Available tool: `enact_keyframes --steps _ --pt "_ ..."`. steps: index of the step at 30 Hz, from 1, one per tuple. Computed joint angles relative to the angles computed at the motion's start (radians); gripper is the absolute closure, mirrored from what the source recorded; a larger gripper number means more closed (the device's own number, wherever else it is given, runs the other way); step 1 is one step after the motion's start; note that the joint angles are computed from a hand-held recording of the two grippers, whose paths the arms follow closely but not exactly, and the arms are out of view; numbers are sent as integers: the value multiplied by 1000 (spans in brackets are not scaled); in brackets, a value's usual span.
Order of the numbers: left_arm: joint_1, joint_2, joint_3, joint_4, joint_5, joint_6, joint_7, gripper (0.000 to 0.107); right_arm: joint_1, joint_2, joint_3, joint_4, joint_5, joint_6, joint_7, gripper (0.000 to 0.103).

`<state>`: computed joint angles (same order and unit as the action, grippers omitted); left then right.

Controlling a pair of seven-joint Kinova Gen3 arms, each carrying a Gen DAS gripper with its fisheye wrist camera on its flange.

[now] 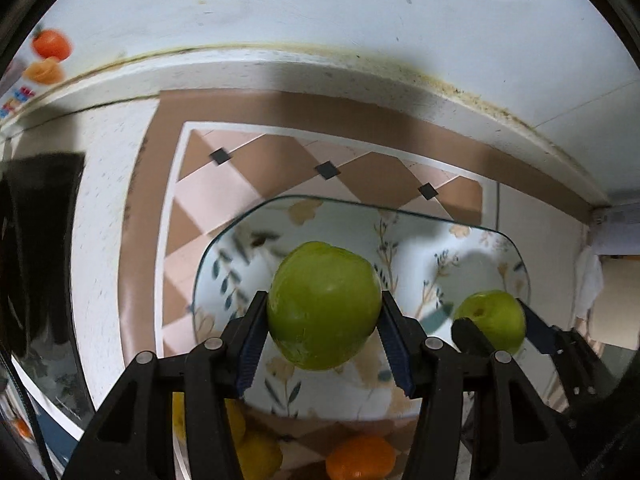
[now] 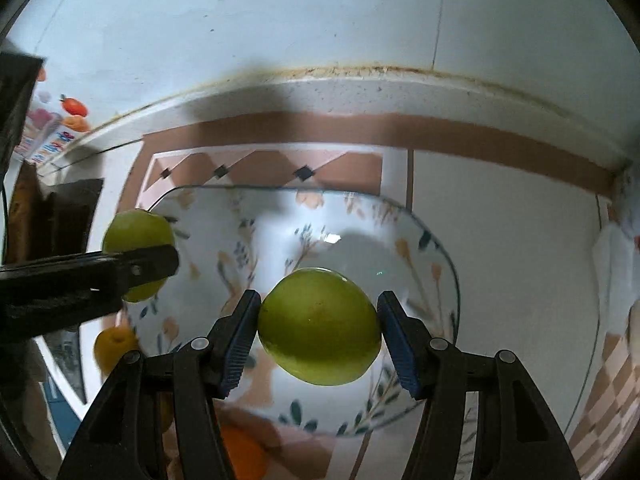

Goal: Organize fruits
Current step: 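Carry both green apples onto the white floral plate and open both tools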

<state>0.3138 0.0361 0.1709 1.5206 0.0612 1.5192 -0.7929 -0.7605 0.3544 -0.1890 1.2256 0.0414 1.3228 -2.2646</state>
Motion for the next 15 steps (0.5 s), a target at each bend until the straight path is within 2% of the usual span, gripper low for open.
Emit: enact_keyframes --steps 5,15 --pt "7 26 0 2 -18 1 -5 57 14 40 14 -65 0 57 21 40" --pt "7 42 -8 34 -21 -8 -25 57 45 64 22 -77 -31 79 56 40"
